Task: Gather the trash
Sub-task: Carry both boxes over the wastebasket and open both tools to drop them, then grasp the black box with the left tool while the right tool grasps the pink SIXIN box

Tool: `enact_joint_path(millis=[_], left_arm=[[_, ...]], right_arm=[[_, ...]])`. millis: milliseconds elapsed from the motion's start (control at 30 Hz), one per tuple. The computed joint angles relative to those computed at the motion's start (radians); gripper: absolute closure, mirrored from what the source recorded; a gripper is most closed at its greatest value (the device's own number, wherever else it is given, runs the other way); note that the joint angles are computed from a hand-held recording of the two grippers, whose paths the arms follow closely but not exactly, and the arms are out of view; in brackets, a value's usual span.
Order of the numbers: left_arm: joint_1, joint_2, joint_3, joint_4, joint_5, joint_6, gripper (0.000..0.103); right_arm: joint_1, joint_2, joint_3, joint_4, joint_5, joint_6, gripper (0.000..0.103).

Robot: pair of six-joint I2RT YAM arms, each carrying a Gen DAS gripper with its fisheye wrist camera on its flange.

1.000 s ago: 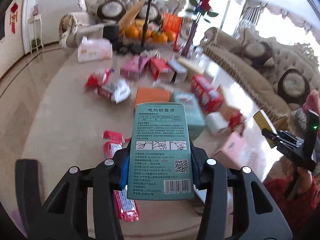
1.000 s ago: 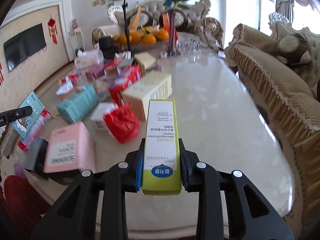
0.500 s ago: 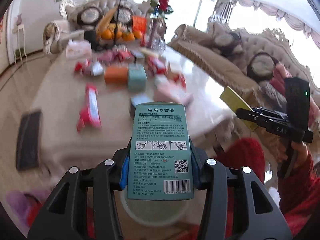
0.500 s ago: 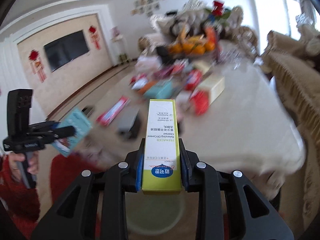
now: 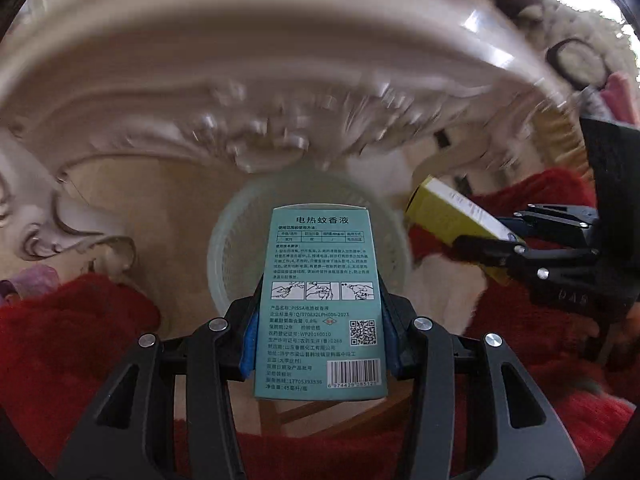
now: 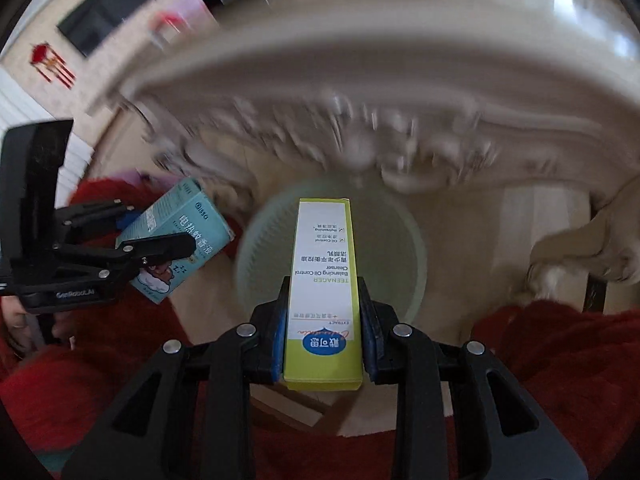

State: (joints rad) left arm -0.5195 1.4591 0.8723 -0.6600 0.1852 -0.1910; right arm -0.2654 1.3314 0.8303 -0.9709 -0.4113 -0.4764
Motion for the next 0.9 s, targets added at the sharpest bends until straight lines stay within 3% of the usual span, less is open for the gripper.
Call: enact_joint_path(millis=[200, 300, 333, 400, 433, 533, 733, 900], left_arm=[[-0.033, 0.254, 0.007, 0.117, 0.028, -0.022, 0.056], [-0.041, 0.357, 0.040, 0.122, -0.018, -0.045, 0.053], [-0.032, 0.388, 0.048, 0.118, -0.009, -0.056, 0.033], [-0.014, 0.418, 0.049, 0.119, 0.006, -0.071, 0.015], [0.003, 0.427, 0.042, 0.133, 0.027, -0.079, 0.009], [0.037, 0.429, 0.017, 0.158, 0.081, -0.080, 0.007], [0.000, 0.448, 0.018, 0.169, 0.101, -0.044, 0.007], [-0.014, 0.373, -0.026, 0.204, 0.056, -0.057, 0.007]], right_arm=[[0.129, 0.184, -0.077, 0.187, 0.081, 0.103, 0.075], [0.132, 0.239, -0.078, 0.227, 0.079, 0.116, 0.073], [0.135, 0.243, -0.078, 0.231, 0.081, 0.122, 0.070], [0.138, 0.228, -0.083, 0.252, 0.126, 0.151, 0.033], [0.132, 0.215, -0.092, 0.265, 0.134, 0.161, 0.030], [0.108, 0.213, -0.083, 0.246, 0.123, 0.176, 0.029], [0.074, 0.257, -0.088, 0.283, 0.143, 0.197, 0.029], [0.052, 0.171, -0.114, 0.277, 0.158, 0.195, 0.029]])
